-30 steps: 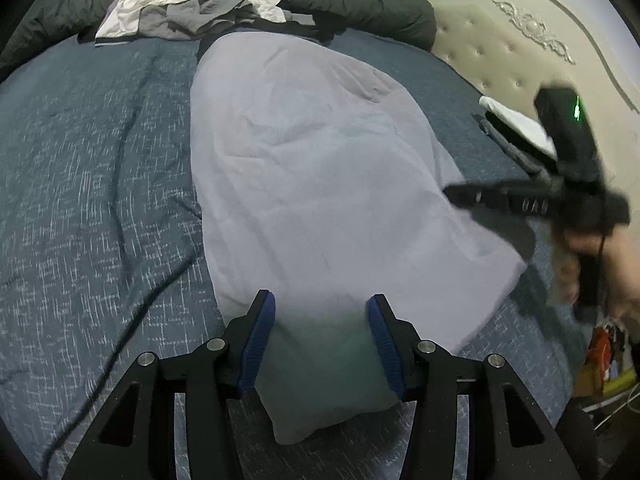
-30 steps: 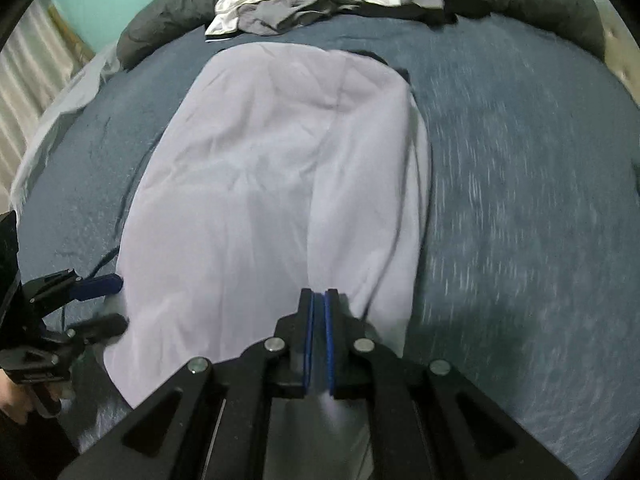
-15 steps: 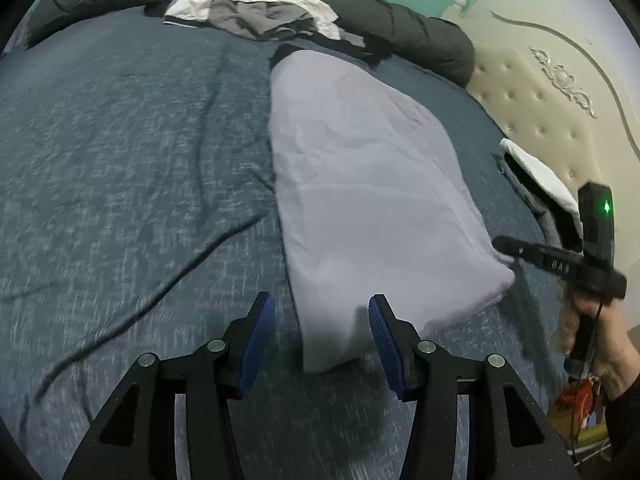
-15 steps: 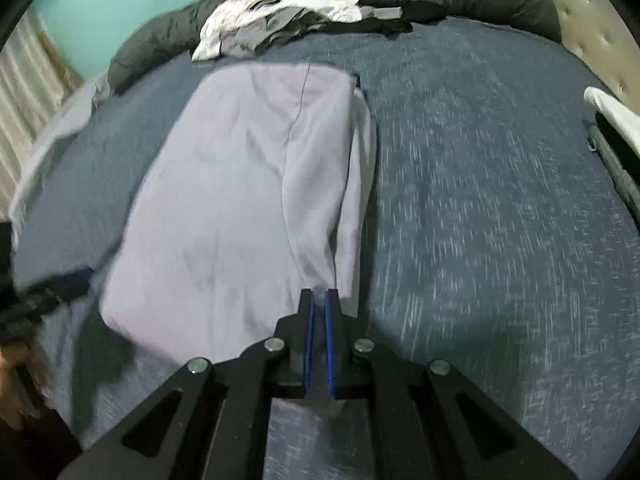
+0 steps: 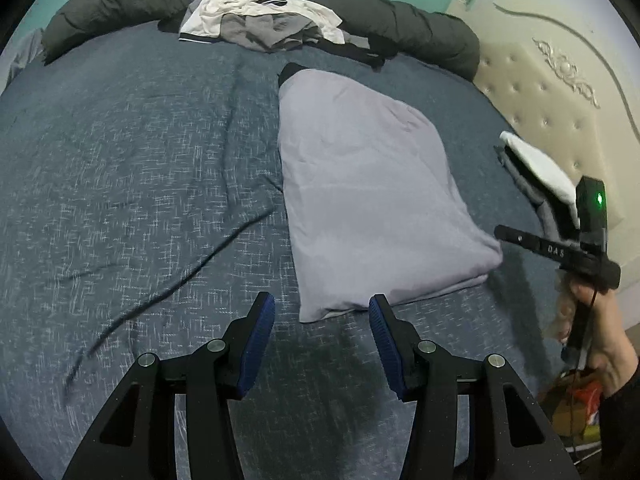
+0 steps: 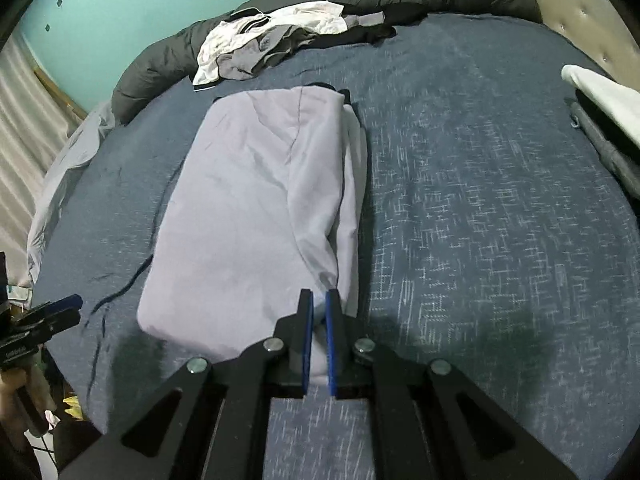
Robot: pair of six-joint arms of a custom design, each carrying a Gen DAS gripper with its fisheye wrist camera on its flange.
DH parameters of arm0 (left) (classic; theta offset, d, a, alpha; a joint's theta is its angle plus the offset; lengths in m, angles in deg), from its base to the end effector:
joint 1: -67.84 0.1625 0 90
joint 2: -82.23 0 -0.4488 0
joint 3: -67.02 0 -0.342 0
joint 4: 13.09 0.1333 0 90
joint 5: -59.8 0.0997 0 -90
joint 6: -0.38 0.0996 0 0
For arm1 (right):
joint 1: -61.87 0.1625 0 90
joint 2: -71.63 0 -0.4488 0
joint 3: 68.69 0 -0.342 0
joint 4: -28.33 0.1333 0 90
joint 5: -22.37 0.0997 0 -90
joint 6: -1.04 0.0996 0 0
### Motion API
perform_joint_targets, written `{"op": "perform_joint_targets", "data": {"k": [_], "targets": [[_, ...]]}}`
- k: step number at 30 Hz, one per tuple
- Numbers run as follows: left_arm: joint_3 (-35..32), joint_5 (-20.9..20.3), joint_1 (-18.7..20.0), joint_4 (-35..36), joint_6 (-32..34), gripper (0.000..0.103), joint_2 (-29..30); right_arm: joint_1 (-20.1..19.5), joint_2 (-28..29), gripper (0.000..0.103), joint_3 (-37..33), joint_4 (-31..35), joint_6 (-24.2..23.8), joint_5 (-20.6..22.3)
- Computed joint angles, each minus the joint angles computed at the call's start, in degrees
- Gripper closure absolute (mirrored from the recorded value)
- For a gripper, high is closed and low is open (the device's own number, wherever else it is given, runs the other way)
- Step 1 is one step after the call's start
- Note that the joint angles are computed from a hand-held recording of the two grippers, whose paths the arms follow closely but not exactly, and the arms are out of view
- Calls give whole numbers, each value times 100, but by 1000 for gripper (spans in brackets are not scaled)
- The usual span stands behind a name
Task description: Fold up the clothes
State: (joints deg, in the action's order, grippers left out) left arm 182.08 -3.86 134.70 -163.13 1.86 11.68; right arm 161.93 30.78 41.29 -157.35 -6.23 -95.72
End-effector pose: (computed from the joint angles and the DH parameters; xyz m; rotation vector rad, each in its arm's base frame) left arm -0.0385 -0.5417 0.2866 0.4917 2.6575 -0.4805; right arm 0.1881 -0.5656 0.1025 0.2397 -2.5901 0.6283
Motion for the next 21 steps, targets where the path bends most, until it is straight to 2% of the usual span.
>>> {"op": "perform_joint_targets", "data": {"k": [6, 8, 9, 10, 12, 17, 19, 21], "targets": [[-164, -305, 138, 183, -142, 41, -32, 37, -237, 92, 103, 320, 423, 111], [-232, -491, 240, 242, -146, 39, 15, 62, -255, 81, 71, 493, 599, 67], [-264, -575, 291, 272, -148, 38, 46, 64, -268, 71, 87, 494, 647, 82], [-299, -623, 334, 299, -154, 38, 84, 66, -281, 65, 103, 494, 695, 96], [-374, -724, 425, 333, -164, 37, 178, 56, -307, 64, 119, 499, 815, 152], [-609, -974, 594, 486, -205, 35, 425, -15, -393, 49, 127, 689, 1277, 258], [-722, -1071, 649, 547, -219, 34, 530, -97, -397, 41, 76, 894, 1450, 373], [-811, -1132, 698, 559, -232, 32, 623, -130, -359, 41, 15, 1027, 1512, 338]]}}
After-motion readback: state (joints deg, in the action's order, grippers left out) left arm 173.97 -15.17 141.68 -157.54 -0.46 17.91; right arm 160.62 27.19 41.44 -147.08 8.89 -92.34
